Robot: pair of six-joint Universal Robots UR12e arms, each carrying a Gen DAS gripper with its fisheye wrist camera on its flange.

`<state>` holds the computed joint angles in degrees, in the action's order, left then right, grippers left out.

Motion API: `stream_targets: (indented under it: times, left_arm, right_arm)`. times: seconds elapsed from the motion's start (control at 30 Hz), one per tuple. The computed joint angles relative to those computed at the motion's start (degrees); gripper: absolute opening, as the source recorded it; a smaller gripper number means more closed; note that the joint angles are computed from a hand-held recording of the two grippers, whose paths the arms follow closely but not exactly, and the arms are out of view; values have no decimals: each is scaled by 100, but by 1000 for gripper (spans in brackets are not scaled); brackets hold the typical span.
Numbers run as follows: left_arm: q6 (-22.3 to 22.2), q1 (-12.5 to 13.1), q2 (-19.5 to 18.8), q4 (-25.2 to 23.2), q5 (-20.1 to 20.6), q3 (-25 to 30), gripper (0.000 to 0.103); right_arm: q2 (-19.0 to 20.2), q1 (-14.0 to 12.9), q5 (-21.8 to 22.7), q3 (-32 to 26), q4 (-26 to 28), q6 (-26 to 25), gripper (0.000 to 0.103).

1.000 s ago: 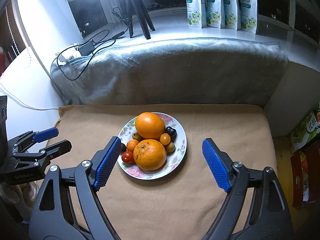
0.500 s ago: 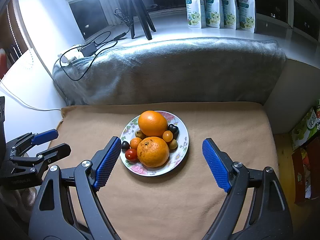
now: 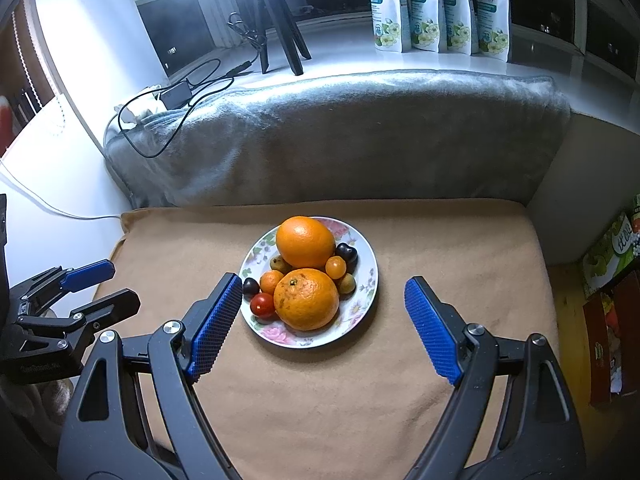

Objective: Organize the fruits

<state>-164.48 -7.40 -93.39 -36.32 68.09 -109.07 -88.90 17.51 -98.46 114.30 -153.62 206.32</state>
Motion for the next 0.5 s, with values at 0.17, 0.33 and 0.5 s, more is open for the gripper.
stream_targets:
  times: [0.17,0.33,0.5]
  left_arm:
    - [14,-1,0,16,13,-6,74]
    - [13,-12,22,116,12,-56,74]
    - [-15,-51,39,198,113,-95,74]
  right_arm:
    - [-11,5,3,16,15,26,86]
    - [-20,2,21,50,9,83,86]
    - [-42,-25,25,124,18,162,86]
